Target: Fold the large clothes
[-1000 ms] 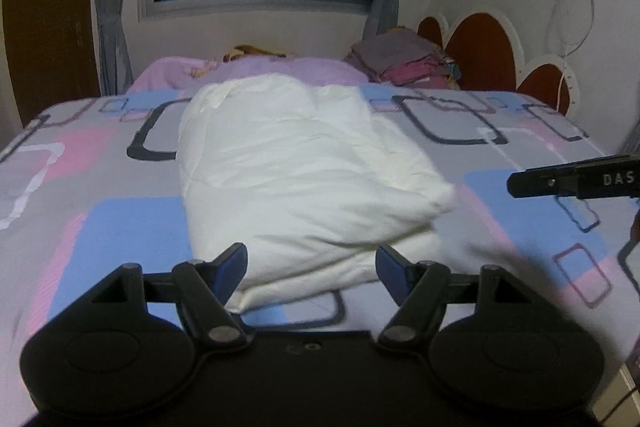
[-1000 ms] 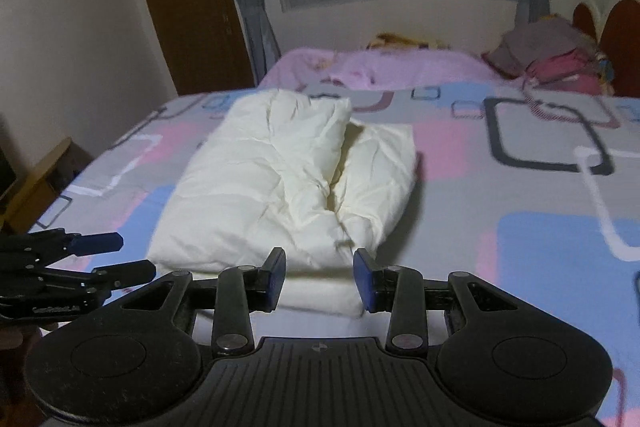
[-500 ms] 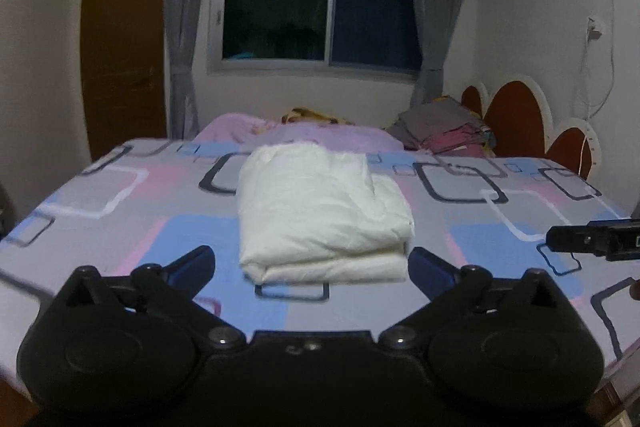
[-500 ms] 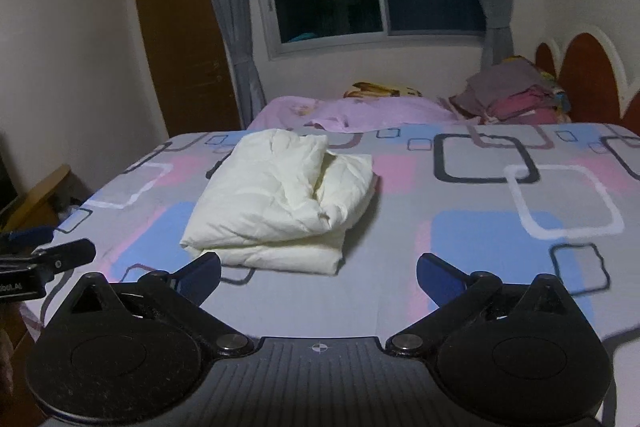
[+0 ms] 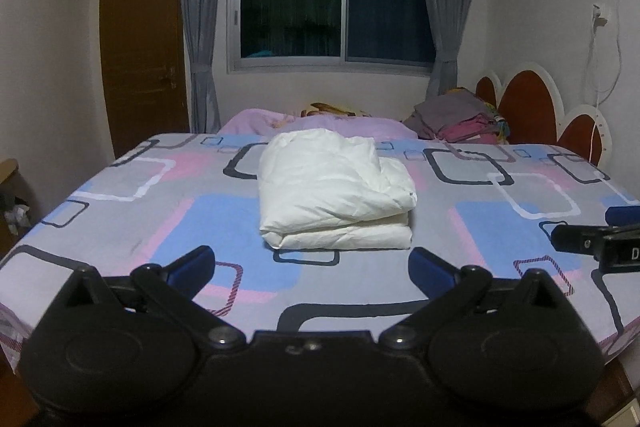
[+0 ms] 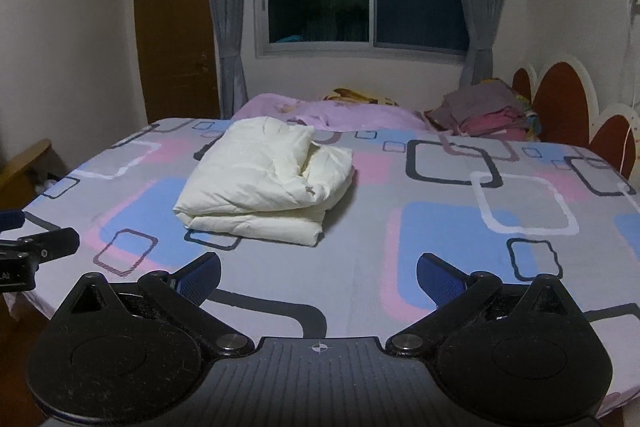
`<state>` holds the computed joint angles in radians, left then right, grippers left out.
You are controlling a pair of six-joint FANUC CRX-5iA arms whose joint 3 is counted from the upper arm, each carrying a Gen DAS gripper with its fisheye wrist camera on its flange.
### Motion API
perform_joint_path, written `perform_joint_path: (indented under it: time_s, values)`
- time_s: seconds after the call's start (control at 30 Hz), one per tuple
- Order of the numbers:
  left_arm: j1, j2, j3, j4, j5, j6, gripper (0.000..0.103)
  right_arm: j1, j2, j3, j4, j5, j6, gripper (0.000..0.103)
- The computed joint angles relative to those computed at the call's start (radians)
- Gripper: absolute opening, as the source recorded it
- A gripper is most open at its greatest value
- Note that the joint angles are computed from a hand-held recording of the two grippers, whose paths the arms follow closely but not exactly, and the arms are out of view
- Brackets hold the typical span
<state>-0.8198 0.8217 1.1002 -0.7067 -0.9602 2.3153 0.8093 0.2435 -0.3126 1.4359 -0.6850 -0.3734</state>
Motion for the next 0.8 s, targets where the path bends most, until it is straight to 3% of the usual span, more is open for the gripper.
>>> perform_joint_path:
  time_s: [0.8]
  values:
    - [-0.012,-0.009,-0.011,-0.029,0.032,-0.006,0.103,-0.002,-0.03,-0.019,0.016,0.009,-0.005,0.103]
